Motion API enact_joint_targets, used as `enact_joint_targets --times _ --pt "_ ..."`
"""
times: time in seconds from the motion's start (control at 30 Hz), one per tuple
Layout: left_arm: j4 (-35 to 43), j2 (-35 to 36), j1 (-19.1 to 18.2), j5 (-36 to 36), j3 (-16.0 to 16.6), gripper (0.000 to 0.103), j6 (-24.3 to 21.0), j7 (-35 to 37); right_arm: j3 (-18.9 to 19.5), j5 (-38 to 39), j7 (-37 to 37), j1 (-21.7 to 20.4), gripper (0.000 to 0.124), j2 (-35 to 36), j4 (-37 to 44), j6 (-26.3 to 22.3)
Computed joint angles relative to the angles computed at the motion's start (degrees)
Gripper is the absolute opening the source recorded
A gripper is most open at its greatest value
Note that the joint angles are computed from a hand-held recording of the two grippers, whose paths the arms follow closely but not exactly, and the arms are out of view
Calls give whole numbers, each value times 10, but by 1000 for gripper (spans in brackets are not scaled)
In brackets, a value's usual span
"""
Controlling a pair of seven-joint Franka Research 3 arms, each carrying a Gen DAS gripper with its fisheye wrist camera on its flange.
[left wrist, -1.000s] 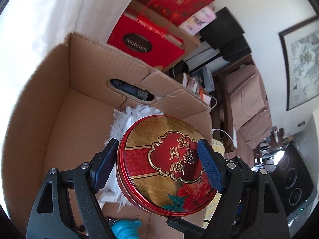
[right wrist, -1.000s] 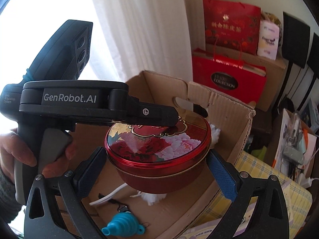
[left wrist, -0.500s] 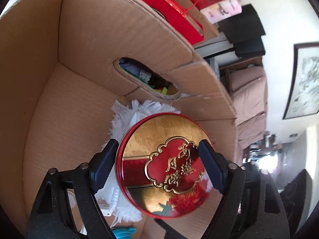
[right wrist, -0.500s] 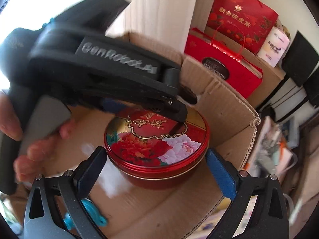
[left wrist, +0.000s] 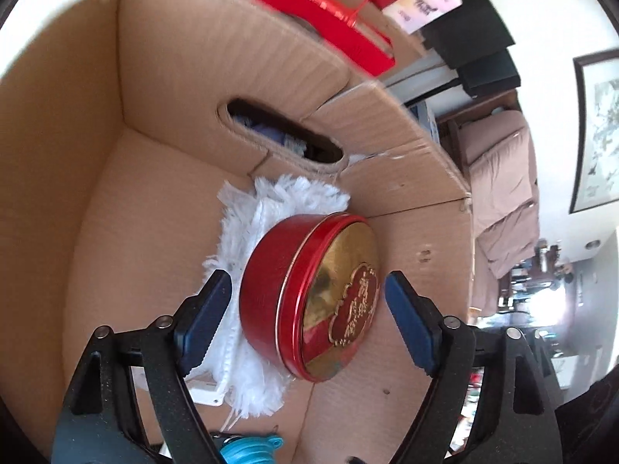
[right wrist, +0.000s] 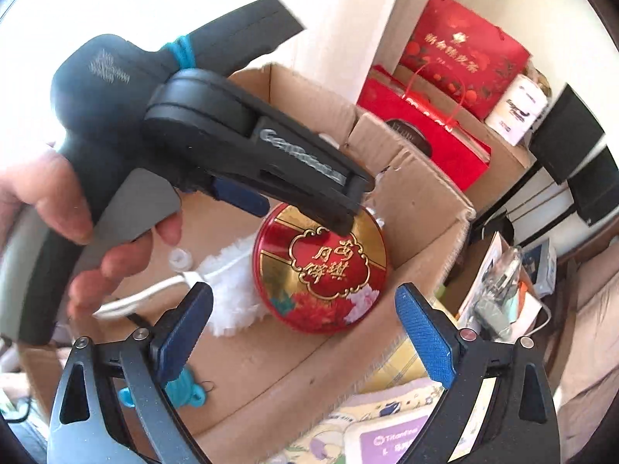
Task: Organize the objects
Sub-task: 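Lower the red tin into the box and open the left gripper, then withdraw the left gripper from the box back over the table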
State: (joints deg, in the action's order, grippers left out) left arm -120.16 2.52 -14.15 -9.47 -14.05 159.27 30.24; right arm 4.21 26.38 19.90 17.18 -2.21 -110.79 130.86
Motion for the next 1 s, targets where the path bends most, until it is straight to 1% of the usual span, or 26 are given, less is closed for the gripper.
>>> enact_joint_targets --times 0.17,0.3,0.37,0.53,0.63,0.67,0.73,0.87,0.93,1.0 --pt "-2 -25 -9 41 -1 87 -10 -32 -17 65 7 -17 97 -1 23 -45" --pt "-3 -47 -16 120 -4 90 -26 -89 -27 108 22 -33 97 -2 39 -77" --pt "3 -56 -18 165 -9 91 -48 -117 -32 124 25 -41 97 -10 36 -86" --pt "4 -82 -27 235 -22 91 -92 -165 -42 147 24 -54 97 -35 18 -88" --pt "17 -86 -34 264 -29 91 -117 -185 -49 160 25 -60 97 -52 5 -94" --pt "16 -91 -37 274 -32 91 -123 -190 -50 165 29 -62 97 -61 -5 -85" --pt "17 -99 -41 292 -37 91 -134 -202 -55 171 29 -64 97 -70 -12 -85" --pt "20 -113 -48 335 -50 91 -161 -234 -65 174 52 -73 97 -77 -14 -95" --pt "23 -117 -51 358 -57 91 -174 -250 -68 174 65 -78 97 -81 -17 -89" --pt "33 -117 -56 384 -66 94 -197 -265 -71 173 76 -82 97 -84 -19 -86"
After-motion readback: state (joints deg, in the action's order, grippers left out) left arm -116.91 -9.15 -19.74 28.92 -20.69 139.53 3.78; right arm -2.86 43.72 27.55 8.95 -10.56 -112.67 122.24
